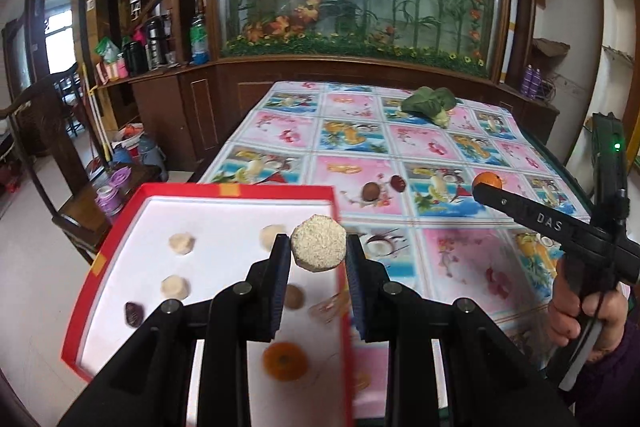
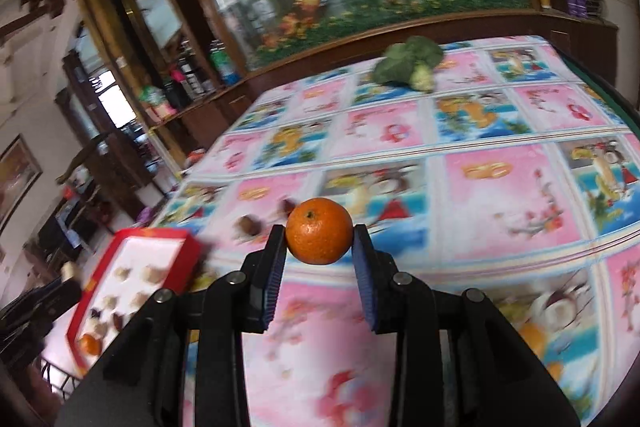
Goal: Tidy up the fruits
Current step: 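Carry the ball and orange into the box while the right tool releases the orange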
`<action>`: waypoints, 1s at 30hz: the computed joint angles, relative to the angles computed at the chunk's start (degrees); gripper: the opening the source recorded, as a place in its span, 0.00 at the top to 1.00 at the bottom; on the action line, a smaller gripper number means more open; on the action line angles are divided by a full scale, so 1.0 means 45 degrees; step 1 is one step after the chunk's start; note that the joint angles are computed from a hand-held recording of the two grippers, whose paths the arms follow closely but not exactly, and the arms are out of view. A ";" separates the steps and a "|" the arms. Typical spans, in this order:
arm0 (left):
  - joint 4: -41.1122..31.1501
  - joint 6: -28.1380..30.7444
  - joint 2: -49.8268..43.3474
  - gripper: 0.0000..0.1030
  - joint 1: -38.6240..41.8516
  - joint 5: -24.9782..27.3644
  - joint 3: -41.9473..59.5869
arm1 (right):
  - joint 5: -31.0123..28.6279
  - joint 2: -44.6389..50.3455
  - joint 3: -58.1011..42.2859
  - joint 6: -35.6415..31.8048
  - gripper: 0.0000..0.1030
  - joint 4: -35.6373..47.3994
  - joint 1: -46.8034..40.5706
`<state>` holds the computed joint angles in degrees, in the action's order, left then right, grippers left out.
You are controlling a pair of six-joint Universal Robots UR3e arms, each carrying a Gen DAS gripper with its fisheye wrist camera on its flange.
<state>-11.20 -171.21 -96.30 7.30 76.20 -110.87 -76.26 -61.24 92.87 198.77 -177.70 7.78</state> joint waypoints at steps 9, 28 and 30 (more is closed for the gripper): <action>0.1001 0.0804 0.2101 0.74 0.3159 -0.0769 -0.2867 | -0.0174 0.0833 -0.2270 -0.1080 0.65 0.1273 0.2775; 0.0783 0.2218 0.1743 0.74 0.5474 -0.0813 -0.3921 | 0.0264 0.3476 -0.6527 -0.2682 0.66 0.4366 0.5682; 0.0758 0.2212 0.1603 0.74 0.5550 -0.0697 -0.3905 | 0.0437 0.3832 -0.7035 -0.2714 0.66 0.4788 0.5775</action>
<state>-7.78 -161.25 -89.09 32.28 73.06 -128.44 -74.29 -43.99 61.21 186.56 -156.15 33.77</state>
